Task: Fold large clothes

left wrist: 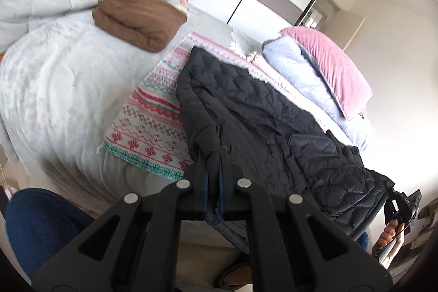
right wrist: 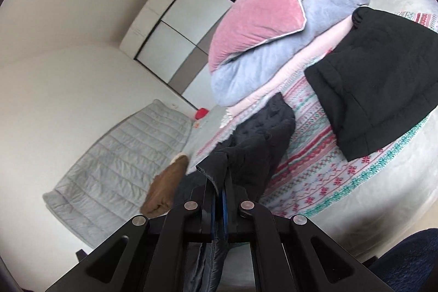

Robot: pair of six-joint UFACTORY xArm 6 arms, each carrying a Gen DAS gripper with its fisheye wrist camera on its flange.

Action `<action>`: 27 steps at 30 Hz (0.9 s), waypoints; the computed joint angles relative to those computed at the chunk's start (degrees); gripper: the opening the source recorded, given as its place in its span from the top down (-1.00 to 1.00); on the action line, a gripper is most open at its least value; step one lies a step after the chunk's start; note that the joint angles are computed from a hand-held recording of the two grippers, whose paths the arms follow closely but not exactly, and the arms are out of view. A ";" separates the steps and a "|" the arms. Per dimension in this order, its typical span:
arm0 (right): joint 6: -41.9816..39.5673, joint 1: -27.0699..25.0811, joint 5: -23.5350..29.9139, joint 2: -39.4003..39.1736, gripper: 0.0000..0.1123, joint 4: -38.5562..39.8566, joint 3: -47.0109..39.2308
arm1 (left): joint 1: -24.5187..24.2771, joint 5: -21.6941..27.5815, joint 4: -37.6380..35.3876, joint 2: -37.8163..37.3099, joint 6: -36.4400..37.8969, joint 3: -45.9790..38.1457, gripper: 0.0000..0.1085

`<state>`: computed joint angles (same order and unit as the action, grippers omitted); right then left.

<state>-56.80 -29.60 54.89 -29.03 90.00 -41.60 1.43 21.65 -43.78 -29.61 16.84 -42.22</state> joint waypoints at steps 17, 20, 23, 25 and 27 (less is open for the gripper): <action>2.69 6.47 -5.26 7.93 0.96 5.83 -14.62 | 1.89 2.83 4.57 10.34 -6.66 -18.41 0.87; 5.18 10.37 -11.82 15.99 0.96 5.88 -23.96 | 2.07 3.51 5.92 17.34 -10.43 -26.10 0.87; 10.51 13.45 -17.13 24.72 0.96 3.52 -33.93 | 2.17 4.08 10.20 27.02 -17.95 -37.04 0.87; 16.57 16.28 -22.67 33.11 0.96 -1.64 -43.49 | 2.17 6.31 15.18 35.88 -25.28 -47.67 0.87; 23.84 18.11 -26.28 41.07 0.96 -8.10 -52.35 | 1.94 8.44 21.36 44.86 -30.45 -58.65 0.87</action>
<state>-32.96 -11.49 28.61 12.04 81.90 -93.96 3.37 30.09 -22.42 15.25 -13.61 -100.88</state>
